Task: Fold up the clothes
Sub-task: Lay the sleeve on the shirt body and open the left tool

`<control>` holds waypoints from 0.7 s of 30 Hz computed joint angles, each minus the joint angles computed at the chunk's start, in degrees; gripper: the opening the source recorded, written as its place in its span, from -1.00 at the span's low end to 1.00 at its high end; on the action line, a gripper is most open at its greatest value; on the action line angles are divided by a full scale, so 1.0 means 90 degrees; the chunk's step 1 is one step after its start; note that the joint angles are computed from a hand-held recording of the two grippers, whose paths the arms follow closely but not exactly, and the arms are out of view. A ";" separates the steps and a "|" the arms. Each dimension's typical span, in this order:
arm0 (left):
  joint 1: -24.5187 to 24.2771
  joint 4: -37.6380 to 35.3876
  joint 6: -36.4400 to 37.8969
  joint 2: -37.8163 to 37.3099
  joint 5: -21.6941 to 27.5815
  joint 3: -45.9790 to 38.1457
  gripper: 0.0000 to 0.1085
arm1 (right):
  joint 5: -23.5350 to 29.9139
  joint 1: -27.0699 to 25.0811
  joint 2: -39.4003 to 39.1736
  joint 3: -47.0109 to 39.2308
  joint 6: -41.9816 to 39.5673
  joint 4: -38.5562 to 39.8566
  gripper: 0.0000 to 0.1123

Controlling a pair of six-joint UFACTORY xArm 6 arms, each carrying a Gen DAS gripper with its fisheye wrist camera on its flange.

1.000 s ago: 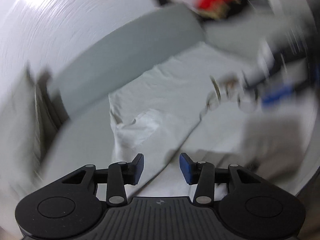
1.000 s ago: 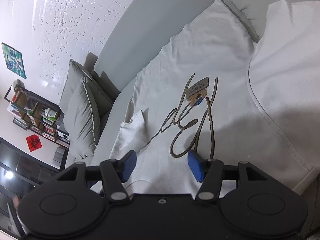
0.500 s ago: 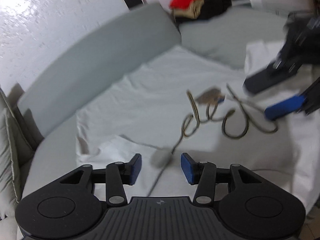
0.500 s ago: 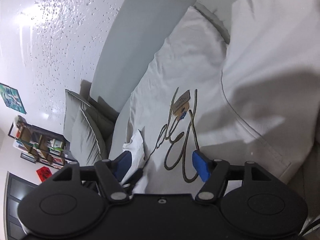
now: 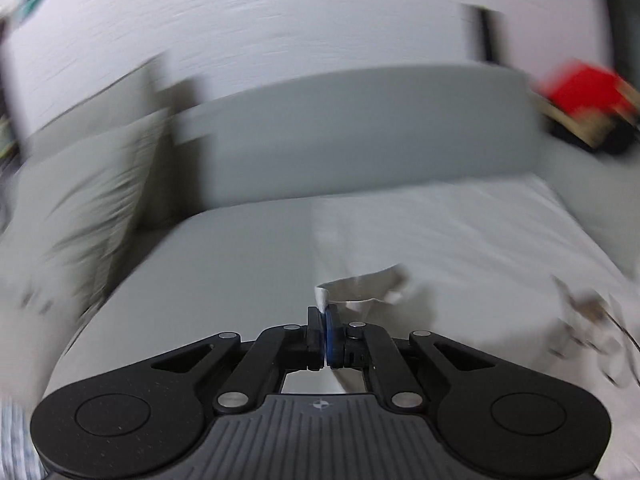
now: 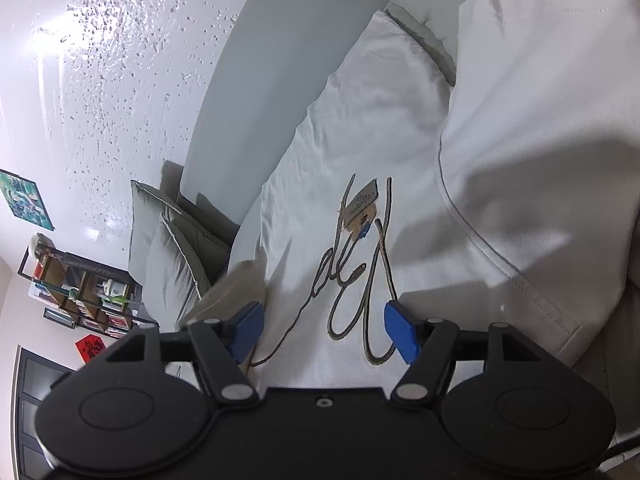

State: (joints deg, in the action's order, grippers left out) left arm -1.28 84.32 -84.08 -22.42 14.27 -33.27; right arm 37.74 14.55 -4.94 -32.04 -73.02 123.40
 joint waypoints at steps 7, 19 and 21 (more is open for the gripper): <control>0.1217 -0.3276 0.1483 0.0574 0.0721 -0.0073 -0.95 | -0.0137 0.0096 -0.0010 -0.0019 -0.0161 0.0090 0.17; 0.0313 -0.1312 -0.0620 -0.0892 0.1820 0.0624 -0.50 | -0.0649 0.0142 -0.0867 0.0430 -0.1395 0.1084 0.24; 0.0198 -0.0949 -0.0537 -0.1098 0.0972 0.0842 -0.46 | -0.1212 0.0306 -0.0945 0.0330 -0.2107 0.1631 0.01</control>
